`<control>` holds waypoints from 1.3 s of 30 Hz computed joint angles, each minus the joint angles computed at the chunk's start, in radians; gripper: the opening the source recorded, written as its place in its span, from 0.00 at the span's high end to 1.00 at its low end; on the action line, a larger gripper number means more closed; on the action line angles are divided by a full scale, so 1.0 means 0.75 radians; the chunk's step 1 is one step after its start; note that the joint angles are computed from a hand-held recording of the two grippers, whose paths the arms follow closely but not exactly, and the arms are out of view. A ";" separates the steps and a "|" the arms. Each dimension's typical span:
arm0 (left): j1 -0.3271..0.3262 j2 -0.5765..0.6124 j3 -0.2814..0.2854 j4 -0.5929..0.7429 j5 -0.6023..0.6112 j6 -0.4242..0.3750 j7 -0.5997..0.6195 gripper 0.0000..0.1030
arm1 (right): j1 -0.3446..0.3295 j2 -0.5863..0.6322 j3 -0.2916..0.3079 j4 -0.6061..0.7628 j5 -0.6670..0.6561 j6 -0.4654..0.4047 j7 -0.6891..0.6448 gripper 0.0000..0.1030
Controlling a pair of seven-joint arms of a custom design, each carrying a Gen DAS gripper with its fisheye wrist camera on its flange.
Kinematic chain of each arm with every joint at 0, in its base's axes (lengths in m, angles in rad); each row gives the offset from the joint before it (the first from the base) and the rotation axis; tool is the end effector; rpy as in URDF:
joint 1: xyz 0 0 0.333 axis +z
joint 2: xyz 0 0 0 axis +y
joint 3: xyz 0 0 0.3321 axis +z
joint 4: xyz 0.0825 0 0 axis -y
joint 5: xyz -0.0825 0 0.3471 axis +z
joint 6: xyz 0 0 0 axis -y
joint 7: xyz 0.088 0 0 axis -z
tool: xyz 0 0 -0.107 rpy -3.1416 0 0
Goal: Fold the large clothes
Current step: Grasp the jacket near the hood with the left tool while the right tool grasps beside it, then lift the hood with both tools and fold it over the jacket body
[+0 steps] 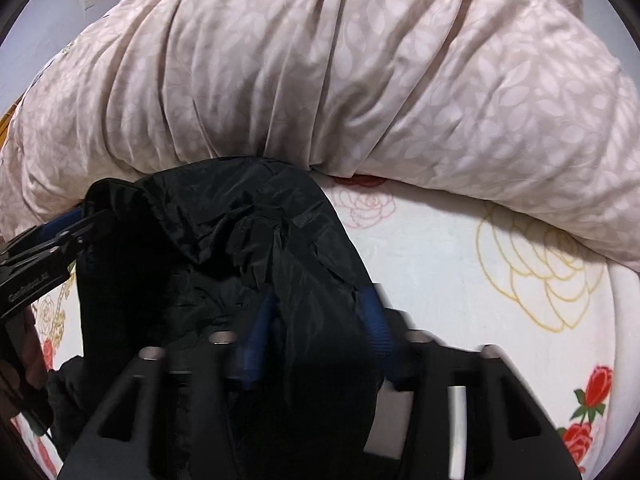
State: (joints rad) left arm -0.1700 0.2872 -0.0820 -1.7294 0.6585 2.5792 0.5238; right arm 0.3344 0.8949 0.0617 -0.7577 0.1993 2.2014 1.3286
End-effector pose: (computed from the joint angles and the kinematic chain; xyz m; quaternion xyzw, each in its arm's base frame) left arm 0.6301 -0.1668 0.5068 -0.7648 0.5396 -0.2314 0.2653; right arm 0.7398 0.2889 0.4865 -0.8293 0.4757 -0.0901 0.2790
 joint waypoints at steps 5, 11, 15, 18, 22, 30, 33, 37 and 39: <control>-0.018 -0.055 0.032 -0.108 0.095 0.104 -0.143 0.91 | -0.010 -0.153 0.019 -0.291 0.042 0.198 -0.058 0.92; 0.001 -0.208 0.009 -0.263 0.213 0.126 -0.319 0.92 | -0.044 -0.392 0.054 -0.651 0.134 0.413 -0.128 0.92; 0.022 -0.315 -0.036 -0.348 0.268 0.119 -0.389 0.92 | -0.075 -0.546 0.086 -0.852 0.224 0.501 -0.183 0.92; 0.037 -0.399 -0.075 -0.420 0.301 0.125 -0.449 0.92 | -0.097 -0.672 0.107 -1.010 0.310 0.555 -0.235 0.92; 0.049 -0.517 -0.137 -0.512 0.334 0.121 -0.519 0.92 | -0.119 -0.833 0.123 -1.203 0.427 0.587 -0.336 0.92; 0.053 -0.771 -0.263 -0.737 0.338 0.080 -0.628 0.92 | -0.118 -1.138 0.079 -1.580 0.737 0.598 -0.581 0.92; 0.044 -0.871 -0.302 -0.834 0.303 0.057 -0.649 0.92 | -0.090 -1.235 0.048 -1.697 0.777 0.593 -0.610 0.92; 0.026 -0.983 -0.341 -0.952 0.229 0.040 -0.687 0.92 | -0.061 -1.329 0.013 -1.811 0.791 0.582 -0.611 0.92; 0.012 -1.031 -0.358 -1.010 0.183 0.035 -0.708 0.92 | -0.053 -1.368 -0.001 -1.861 0.787 0.575 -0.606 0.92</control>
State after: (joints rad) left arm -0.1609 -0.4860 -0.3504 -2.4871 0.7957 2.6054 -0.0070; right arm 0.2945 -0.1307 0.0609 -2.1538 0.7891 2.6328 0.8741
